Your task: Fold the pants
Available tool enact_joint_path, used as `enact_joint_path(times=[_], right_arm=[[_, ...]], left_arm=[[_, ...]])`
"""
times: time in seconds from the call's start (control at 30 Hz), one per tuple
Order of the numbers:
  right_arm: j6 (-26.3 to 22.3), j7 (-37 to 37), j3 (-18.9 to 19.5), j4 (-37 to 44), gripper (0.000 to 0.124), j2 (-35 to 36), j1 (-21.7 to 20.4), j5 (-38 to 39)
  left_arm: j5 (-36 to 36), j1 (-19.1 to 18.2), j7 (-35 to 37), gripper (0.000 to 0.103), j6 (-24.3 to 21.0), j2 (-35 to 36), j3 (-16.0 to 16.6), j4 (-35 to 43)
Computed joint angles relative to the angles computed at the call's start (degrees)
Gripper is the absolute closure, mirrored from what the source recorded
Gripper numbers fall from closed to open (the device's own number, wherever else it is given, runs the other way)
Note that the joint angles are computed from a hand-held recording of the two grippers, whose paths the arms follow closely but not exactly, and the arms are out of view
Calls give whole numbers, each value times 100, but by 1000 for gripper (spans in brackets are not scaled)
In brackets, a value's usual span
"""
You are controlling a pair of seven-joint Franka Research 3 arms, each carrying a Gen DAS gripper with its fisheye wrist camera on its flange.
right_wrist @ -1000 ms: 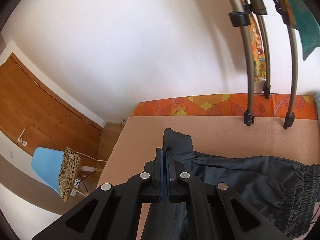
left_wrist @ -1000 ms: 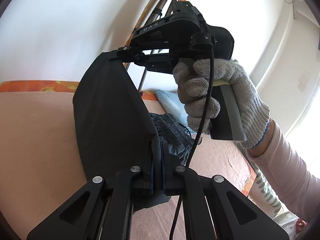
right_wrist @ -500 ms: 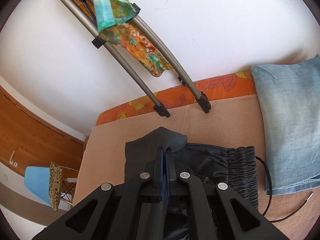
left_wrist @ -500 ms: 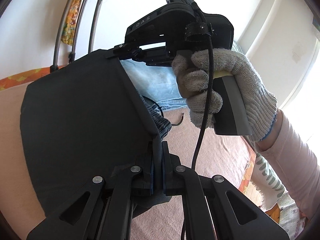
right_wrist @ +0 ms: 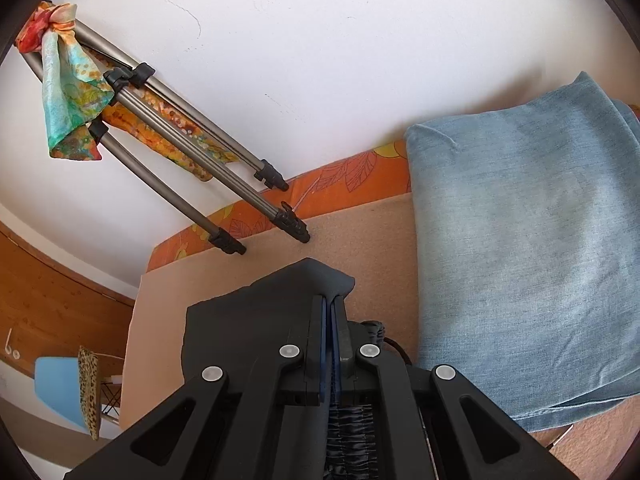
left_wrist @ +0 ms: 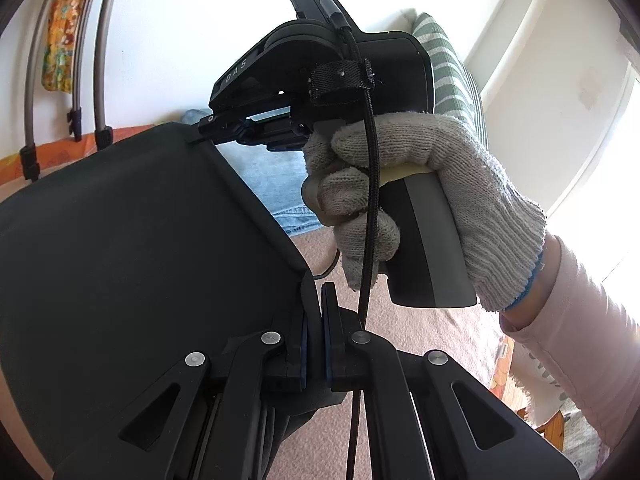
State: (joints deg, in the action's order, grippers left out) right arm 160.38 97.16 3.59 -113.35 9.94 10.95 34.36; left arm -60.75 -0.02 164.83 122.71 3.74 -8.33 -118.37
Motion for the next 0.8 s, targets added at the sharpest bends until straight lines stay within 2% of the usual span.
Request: enact_joint_path(times=[0.23, 0.3, 0.4, 0.43, 0.47, 0.63, 0.7, 0.8], right_arm=[[-4, 9, -44, 19, 124, 199, -23, -131], [24, 55, -57, -5, 123, 198, 7, -258], [-23, 622, -286, -5, 108, 167, 210, -1042], [-16, 822, -348, -18, 87, 135, 256, -1291], [27, 1108, -441, -53, 79, 84, 331, -1635], [199, 1316, -362, -181, 79, -203, 323, -2152], [167, 1307, -302, -170, 79, -287, 363, -2346], [119, 956, -120, -58, 80, -307, 409, -2322]], left_arm=[[87, -31, -228, 99, 112, -29, -29, -96], [150, -47, -209, 91, 107, -135, -12, -184], [358, -30, -289, 86, -117, -255, 65, -213], [428, -30, -336, 75, -136, -276, 87, -192], [481, -29, -347, 65, -98, -344, 107, -233], [433, 151, -99, 63, -436, -690, 430, -357], [405, 269, 15, 63, -434, -814, 583, -447], [434, 480, -86, 63, -487, -833, 788, -461]])
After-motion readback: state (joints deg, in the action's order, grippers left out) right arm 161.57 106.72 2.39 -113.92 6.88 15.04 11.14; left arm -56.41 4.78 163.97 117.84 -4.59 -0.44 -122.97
